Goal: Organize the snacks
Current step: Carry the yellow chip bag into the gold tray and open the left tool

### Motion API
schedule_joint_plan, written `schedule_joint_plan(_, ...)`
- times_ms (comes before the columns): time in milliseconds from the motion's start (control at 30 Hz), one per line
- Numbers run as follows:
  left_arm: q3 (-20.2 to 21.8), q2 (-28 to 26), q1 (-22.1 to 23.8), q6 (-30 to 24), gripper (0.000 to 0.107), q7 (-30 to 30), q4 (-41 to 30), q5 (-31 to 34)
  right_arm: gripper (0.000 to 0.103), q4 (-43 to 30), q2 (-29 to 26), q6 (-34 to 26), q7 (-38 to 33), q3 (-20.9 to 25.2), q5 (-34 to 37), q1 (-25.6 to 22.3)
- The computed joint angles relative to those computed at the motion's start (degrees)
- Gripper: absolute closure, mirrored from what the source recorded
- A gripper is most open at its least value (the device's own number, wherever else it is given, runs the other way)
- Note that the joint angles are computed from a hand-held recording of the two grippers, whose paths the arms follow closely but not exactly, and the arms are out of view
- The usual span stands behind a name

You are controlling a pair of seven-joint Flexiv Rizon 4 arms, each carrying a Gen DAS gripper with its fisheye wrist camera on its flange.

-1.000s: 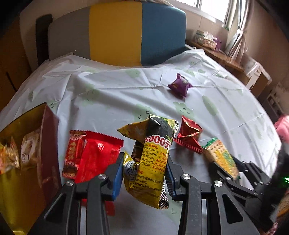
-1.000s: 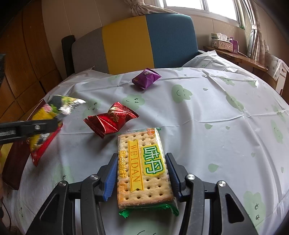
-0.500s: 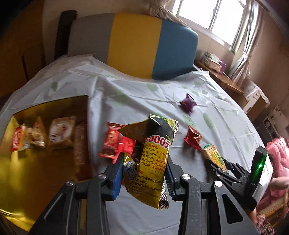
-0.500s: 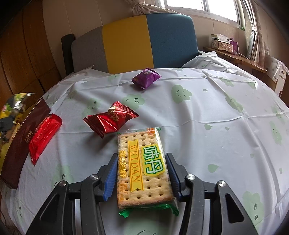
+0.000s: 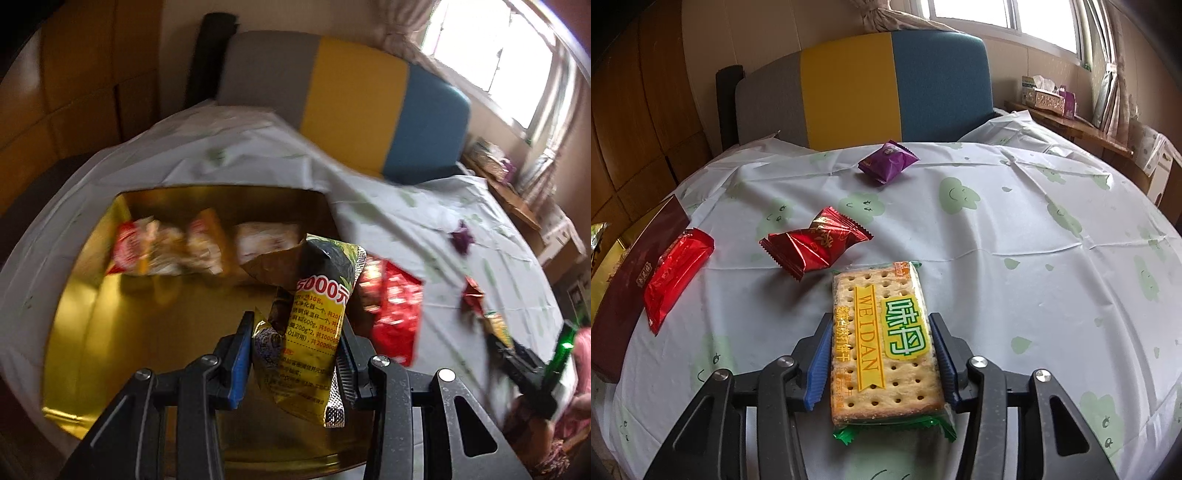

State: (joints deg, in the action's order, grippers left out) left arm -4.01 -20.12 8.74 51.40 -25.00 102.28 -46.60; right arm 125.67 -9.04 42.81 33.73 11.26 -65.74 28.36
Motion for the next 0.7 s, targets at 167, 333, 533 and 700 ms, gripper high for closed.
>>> schedule_joint_plan(167,1.5,-3.3,1.6,0.2,0.066,-4.0,-3.0,3.0,0.053,0.2,0.5,-2.1,1.4,0.3,0.5,0.4)
schedule_joint_plan(333,2.3,-6.7,3.6,0.4,0.066,-8.8,-6.5,7.1,0.053,0.0,0.7,-4.6,2.0,0.8,1.5,0.9)
schedule_joint_plan(533,2.3,-9.6,5.3,1.6,0.066,-12.8,-9.5,11.1,0.053,-0.3,0.5,-5.2,1.1,0.9,2.8,1.0)
schedule_joint_plan(700,2.0,-11.5,5.9,4.3,0.065,-13.7,-11.4,14.2,0.053,-0.6,0.3,-5.6,0.7,0.9,3.3,1.2)
